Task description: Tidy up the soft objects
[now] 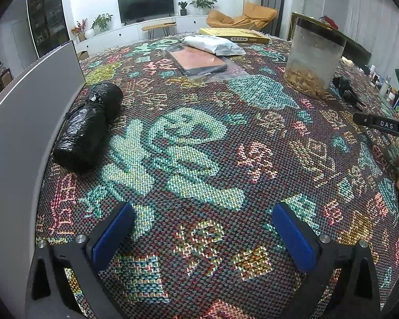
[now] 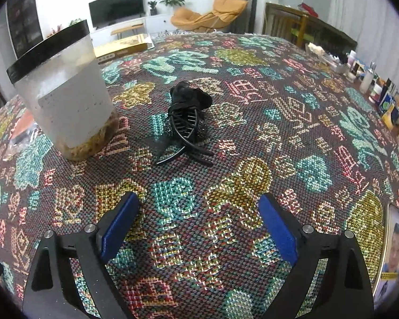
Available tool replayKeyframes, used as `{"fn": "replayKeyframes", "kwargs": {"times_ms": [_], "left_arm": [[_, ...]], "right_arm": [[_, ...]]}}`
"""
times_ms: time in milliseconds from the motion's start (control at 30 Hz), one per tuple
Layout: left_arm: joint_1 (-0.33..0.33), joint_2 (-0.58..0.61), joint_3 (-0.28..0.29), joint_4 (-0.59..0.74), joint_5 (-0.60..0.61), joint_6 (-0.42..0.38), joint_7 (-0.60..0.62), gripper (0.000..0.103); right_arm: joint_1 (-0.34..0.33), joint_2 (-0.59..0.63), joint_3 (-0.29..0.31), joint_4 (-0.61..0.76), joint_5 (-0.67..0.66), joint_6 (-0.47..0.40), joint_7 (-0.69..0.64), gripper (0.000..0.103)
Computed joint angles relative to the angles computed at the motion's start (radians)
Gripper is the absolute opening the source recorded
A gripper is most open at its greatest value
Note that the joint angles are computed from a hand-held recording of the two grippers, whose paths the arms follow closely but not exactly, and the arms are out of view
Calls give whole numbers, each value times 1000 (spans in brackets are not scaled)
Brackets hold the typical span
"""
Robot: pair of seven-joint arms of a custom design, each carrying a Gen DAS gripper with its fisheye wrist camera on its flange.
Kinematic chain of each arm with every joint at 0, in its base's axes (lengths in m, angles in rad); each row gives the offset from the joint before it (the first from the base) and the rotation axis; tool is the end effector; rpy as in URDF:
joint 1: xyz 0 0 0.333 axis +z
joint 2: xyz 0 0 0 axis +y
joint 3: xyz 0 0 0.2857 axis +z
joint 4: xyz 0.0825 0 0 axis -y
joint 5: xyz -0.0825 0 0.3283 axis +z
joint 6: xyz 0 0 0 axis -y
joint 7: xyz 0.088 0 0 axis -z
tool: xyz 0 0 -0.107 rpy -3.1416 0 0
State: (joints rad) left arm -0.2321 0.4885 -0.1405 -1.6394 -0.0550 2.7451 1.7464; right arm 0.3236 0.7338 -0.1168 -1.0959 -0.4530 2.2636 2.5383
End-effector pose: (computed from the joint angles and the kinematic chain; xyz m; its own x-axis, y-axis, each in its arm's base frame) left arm 0.6234 -0.2244 0.4090 -0.4529 -0.8915 0.0099 -0.7243 0.3615 -0.5871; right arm 0.6972 0.1643 0.4311 -0.4770 -0.8789 0.0008 -0.7051 0.3822 -0.5973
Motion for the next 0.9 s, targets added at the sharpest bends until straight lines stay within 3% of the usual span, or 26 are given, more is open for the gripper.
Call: {"fn": "replayKeyframes", "kwargs": {"times_ms": [900], "left_arm": [[-1,2,2,4,0,-2,0,103]], "right_arm": [[2,7,-1,10,3,-3,-3,93]]}}
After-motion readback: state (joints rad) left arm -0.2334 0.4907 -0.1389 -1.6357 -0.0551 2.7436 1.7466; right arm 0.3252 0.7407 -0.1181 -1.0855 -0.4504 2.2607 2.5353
